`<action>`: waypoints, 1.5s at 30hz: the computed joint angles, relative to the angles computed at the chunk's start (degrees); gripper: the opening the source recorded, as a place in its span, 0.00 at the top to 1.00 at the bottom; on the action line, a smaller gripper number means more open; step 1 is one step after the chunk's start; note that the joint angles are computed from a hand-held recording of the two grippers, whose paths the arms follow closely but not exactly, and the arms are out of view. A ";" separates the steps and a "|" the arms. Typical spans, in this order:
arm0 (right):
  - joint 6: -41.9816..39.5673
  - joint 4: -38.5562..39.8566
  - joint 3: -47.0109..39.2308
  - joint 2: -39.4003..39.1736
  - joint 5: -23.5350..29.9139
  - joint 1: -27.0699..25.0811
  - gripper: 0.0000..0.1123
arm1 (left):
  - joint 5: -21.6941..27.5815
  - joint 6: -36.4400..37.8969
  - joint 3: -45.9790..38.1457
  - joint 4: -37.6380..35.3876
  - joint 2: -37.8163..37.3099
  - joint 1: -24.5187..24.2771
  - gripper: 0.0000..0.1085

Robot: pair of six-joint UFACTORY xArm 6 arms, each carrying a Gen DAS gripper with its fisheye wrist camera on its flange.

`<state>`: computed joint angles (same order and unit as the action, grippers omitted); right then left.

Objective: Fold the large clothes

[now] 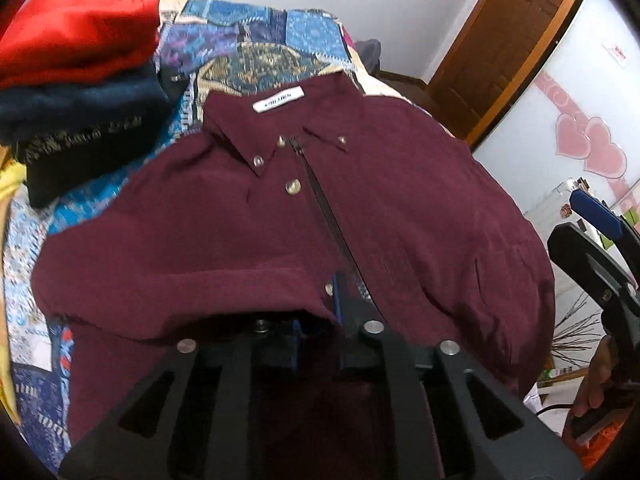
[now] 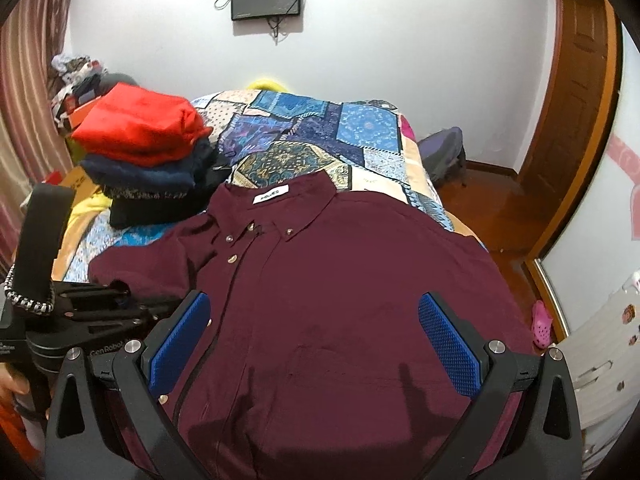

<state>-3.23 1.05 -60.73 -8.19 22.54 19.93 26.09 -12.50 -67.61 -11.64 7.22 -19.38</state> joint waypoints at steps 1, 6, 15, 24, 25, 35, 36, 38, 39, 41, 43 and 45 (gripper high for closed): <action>-0.16 -0.04 0.14 -0.11 0.02 0.03 0.08 | 0.21 0.56 0.66 -1.04 -0.84 0.10 0.83; -1.76 1.48 -0.12 -0.39 0.31 0.44 0.08 | -2.10 0.85 3.70 -1.57 -5.57 0.58 0.63; -9.47 8.54 -2.54 -0.19 0.22 2.10 0.08 | -7.07 -13.65 8.51 17.96 -15.56 4.12 0.46; -15.20 11.92 -7.47 3.14 0.13 6.12 0.08 | -3.79 -28.02 12.80 38.55 -24.06 12.30 0.38; -15.58 12.39 -8.74 4.13 0.66 6.81 0.08 | -3.23 -28.58 13.43 39.58 -24.88 13.46 0.38; -21.79 13.42 -20.84 14.56 8.25 13.90 0.08 | -1.03 -28.90 22.37 40.46 -30.94 23.59 0.36; -22.07 12.45 -22.85 16.32 10.08 14.76 0.08 | -1.19 -28.29 23.29 39.65 -31.08 24.28 0.36; -23.17 11.30 -26.82 19.72 14.00 16.19 0.08 | -1.67 -27.05 25.07 38.02 -31.67 25.38 0.36; -23.50 10.94 -28.40 20.96 15.76 16.66 0.08 | -1.93 -26.48 25.74 37.19 -31.73 25.80 0.36; -23.91 9.73 -32.13 23.90 19.96 17.51 0.08 | -2.71 -24.75 27.20 34.75 -31.65 26.67 0.36; -24.65 8.79 -36.83 27.76 25.16 18.53 0.08 | -3.19 -23.48 28.38 33.06 -31.75 27.16 0.36; -24.65 7.73 -41.51 31.43 29.78 19.23 0.09 | -3.43 -22.61 29.02 31.89 -31.31 27.37 0.36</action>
<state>-27.88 8.79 -102.24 23.25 52.33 39.16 22.66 -35.11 -38.59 20.25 -24.08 7.99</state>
